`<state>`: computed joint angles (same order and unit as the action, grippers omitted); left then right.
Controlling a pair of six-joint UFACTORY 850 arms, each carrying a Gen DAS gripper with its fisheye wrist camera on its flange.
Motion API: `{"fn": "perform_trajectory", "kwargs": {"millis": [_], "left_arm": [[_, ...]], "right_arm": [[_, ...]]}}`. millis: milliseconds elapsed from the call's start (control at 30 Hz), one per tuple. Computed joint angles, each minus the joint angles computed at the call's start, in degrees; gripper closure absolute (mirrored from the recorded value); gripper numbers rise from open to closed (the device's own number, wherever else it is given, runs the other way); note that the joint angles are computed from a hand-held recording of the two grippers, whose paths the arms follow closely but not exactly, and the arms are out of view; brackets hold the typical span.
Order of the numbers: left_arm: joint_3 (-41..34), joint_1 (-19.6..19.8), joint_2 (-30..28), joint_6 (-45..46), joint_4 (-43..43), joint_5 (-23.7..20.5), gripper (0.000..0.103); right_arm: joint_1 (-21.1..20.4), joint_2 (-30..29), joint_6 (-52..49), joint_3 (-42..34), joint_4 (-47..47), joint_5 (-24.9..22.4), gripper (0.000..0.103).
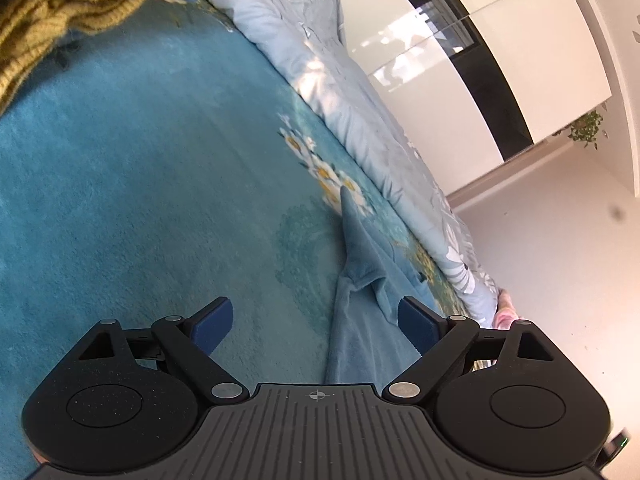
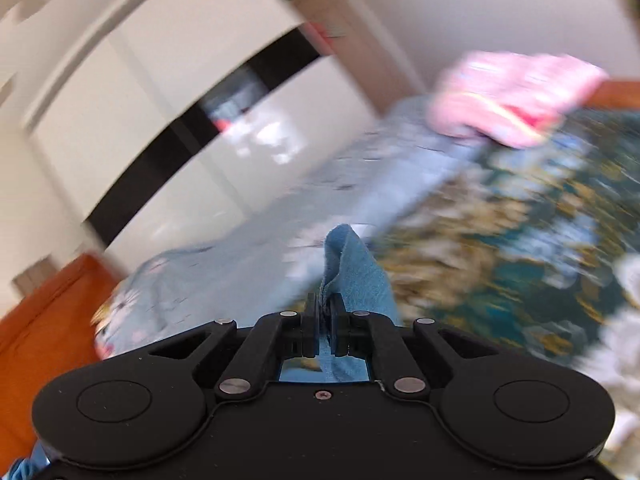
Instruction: Fold clothes
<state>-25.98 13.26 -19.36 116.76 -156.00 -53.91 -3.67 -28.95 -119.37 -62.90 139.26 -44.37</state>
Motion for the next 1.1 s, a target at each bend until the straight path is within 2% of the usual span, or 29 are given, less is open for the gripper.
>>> {"fn": "perform_trajectory", "kwargs": {"millis": [167, 333, 500, 667, 767, 867, 933, 967, 1000, 1100], "left_arm": [[1.1, 1.1, -0.6, -1.5, 0.9, -2.4, 0.013], [1.7, 2.8, -0.9, -2.7, 2.3, -3.9, 0.012], [2.1, 4.4, -1.0, -3.3, 3.5, -3.7, 0.012], [2.3, 5.3, -0.9, -3.3, 4.3, -3.3, 0.012], [2.4, 5.9, -1.1, -3.8, 4.9, -3.2, 0.012], [2.2, 6.2, -1.3, -4.3, 5.4, -3.2, 0.012], [2.0, 6.1, -1.3, -4.1, 5.5, -2.7, 0.012], [1.9, 6.0, -1.3, -4.0, 5.6, -2.5, 0.012], [1.7, 5.8, -1.4, -4.0, 5.7, -2.3, 0.012], [1.2, 5.2, -1.5, -4.1, 6.1, -1.7, 0.012]], "right_arm": [[7.2, -4.3, 4.5, -10.4, -8.6, 1.7, 0.095], [15.3, -12.0, 7.9, -21.8, -17.4, 4.4, 0.095], [21.3, -21.9, 23.4, -32.3, -30.6, 7.9, 0.096], [25.8, -27.7, 32.7, -37.6, -39.9, 9.8, 0.096], [27.3, -28.7, 34.3, -37.9, -42.5, 9.8, 0.095], [28.2, -29.3, 36.6, -38.6, -45.6, 12.6, 0.095], [28.1, -30.6, 41.4, -40.7, -49.1, 11.9, 0.09], [27.9, -30.8, 42.0, -40.9, -49.2, 11.3, 0.089], [27.7, -30.7, 42.1, -40.8, -48.9, 11.0, 0.083], [26.6, -28.7, 37.7, -37.6, -44.0, 9.1, 0.079]]}}
